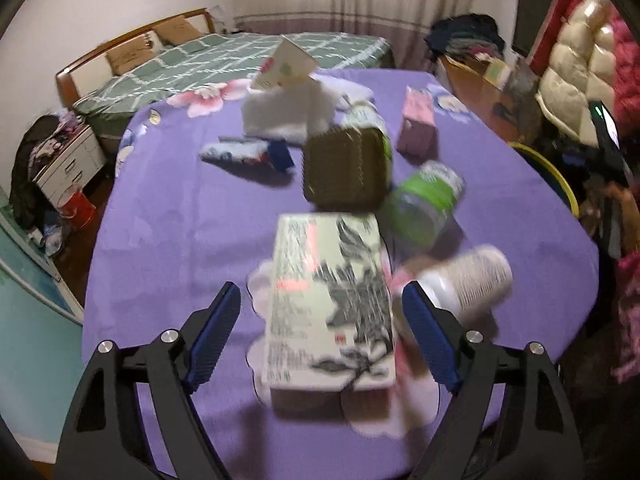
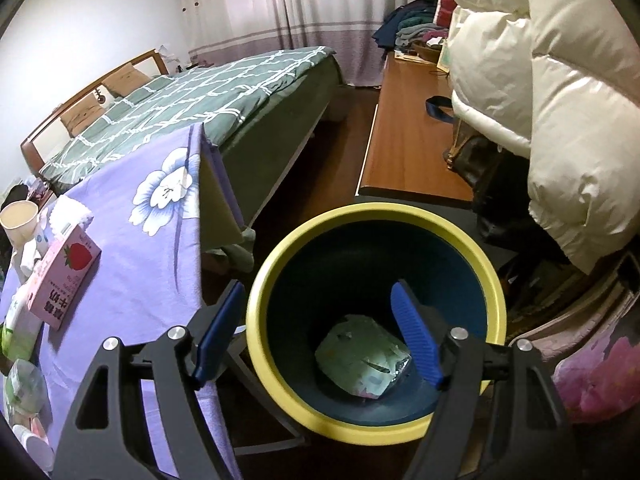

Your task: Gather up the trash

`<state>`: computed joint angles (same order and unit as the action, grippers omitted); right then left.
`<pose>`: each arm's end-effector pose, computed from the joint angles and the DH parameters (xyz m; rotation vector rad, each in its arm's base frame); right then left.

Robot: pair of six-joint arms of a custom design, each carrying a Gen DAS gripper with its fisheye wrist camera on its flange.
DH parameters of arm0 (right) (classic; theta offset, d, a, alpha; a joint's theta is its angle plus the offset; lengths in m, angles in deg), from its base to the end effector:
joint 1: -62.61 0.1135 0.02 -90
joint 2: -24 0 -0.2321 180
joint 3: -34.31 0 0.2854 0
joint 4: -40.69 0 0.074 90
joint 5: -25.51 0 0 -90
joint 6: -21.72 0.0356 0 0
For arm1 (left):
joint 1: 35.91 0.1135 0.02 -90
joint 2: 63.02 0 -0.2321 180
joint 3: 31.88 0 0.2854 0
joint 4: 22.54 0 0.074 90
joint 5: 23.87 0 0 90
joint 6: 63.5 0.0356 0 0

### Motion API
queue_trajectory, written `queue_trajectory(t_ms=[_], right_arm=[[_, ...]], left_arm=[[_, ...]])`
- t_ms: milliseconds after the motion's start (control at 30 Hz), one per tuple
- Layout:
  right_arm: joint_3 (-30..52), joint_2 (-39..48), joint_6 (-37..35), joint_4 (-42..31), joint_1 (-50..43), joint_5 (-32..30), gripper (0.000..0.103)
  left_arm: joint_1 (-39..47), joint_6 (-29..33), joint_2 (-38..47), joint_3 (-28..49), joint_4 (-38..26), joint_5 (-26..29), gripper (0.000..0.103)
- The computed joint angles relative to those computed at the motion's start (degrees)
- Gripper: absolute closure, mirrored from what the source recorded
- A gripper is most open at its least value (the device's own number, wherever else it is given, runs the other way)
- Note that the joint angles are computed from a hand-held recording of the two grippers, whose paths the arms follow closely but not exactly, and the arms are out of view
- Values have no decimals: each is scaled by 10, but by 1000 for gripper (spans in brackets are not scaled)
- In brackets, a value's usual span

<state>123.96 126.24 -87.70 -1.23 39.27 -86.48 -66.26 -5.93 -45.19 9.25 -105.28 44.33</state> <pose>0.3816 -0.1501 0.1910 -0.0678 2.4316 0.1560 0.1064 -0.0470 0.2053 -0.1765 2.4919 0.0551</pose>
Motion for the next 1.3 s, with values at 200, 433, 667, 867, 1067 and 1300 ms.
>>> queue_trajectory(t_ms=[200, 433, 667, 867, 1067, 1300], right_arm=[[-10, -11, -2, 0, 8, -4, 31], [-17, -22, -5, -2, 10, -8, 31], [-19, -24, -9, -5, 8, -9, 30], [-18, -25, -10, -8, 7, -10, 30], [-28, -36, -16, -5, 1, -21, 30], [-55, -66, -42, -12, -21, -40, 30]], left_arm=[[-81, -56, -8, -25, -43, -27, 21], [10, 13, -1, -46, 3, 23, 21], [123, 105, 90, -46, 107, 94, 30], [190, 147, 114, -36, 128, 113, 32], [226, 164, 79, -6, 103, 99, 32], [163, 151, 87, 69, 74, 51, 32]])
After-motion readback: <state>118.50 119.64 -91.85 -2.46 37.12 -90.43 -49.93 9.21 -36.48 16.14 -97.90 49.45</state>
